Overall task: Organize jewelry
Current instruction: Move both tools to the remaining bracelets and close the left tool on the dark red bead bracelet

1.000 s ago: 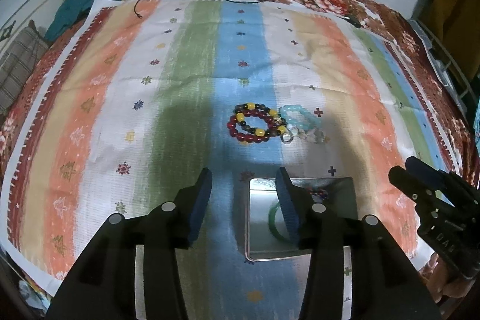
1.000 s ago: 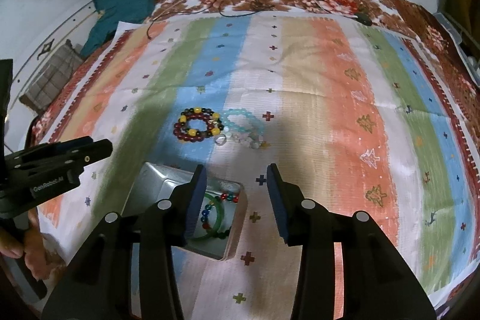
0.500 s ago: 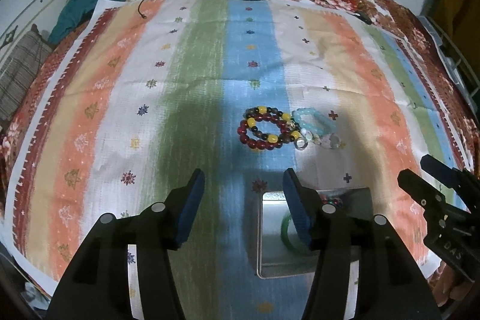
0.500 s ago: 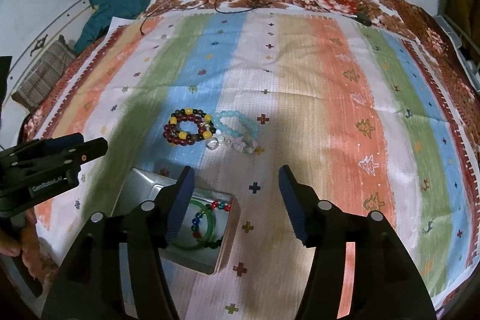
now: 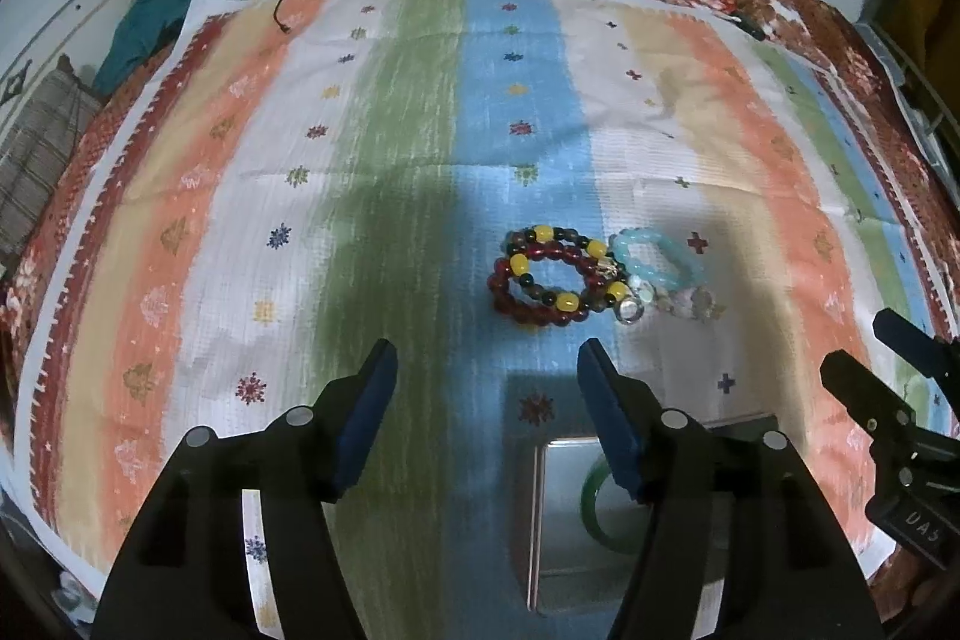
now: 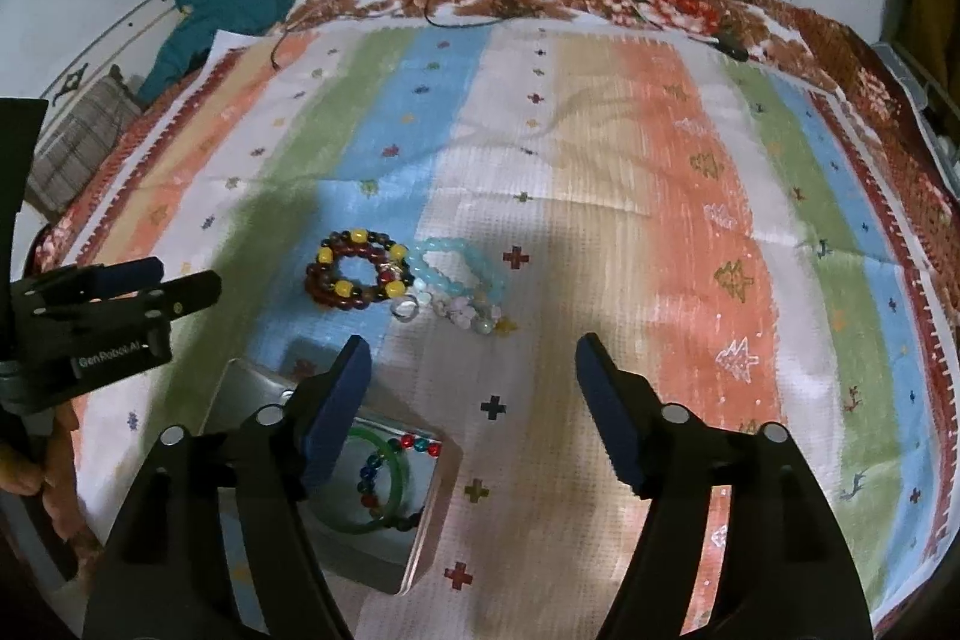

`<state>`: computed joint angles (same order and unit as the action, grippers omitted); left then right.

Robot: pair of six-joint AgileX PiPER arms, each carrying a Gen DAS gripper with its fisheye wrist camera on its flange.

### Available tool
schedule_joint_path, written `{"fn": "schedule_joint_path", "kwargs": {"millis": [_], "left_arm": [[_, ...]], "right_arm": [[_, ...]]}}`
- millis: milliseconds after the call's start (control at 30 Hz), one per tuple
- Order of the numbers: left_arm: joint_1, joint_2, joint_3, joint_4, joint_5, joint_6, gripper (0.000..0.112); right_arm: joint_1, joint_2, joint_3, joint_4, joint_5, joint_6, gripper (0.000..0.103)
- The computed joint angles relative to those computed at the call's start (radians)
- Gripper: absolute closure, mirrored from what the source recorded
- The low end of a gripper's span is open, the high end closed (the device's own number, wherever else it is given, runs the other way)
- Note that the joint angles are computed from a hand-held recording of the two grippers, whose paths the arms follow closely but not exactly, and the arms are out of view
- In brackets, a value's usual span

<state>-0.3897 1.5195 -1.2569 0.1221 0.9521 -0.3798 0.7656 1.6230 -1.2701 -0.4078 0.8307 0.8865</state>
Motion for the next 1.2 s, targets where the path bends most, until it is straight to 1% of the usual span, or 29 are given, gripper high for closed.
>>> {"fn": "schedule_joint_path", "kwargs": {"millis": [167, 300, 567, 733, 867, 1200], "left_arm": [[-0.001, 0.035, -0.019, 0.008, -0.007, -0.002, 0.05], [0.004, 0.068, -0.042, 0.0, -0.012, 0.004, 0.05], [-0.006, 0.135, -0.077, 0.004, -0.018, 0.02, 0.05], [0.028, 0.17, -0.096, -0.044, -0.028, 0.049, 0.05], [0.051, 0.201, -0.113, -0.078, -0.033, 0.068, 0.05], [0.071, 0.277, -0.168, -0.1, -0.03, 0.1, 0.05]], "right_arm": [[-0.015, 0.019, -0.007, -0.006, -0.02, -0.01, 0.027], [-0.03, 0.048, -0.026, 0.007, -0.019, -0.033, 0.027], [-0.068, 0.096, -0.053, 0.058, -0.042, -0.082, 0.027], [-0.1, 0.115, -0.059, 0.103, -0.066, -0.115, 0.027], [-0.124, 0.145, -0.075, 0.134, -0.066, -0.141, 0.027], [-0.15, 0.212, -0.125, 0.157, -0.063, -0.188, 0.027]]}}
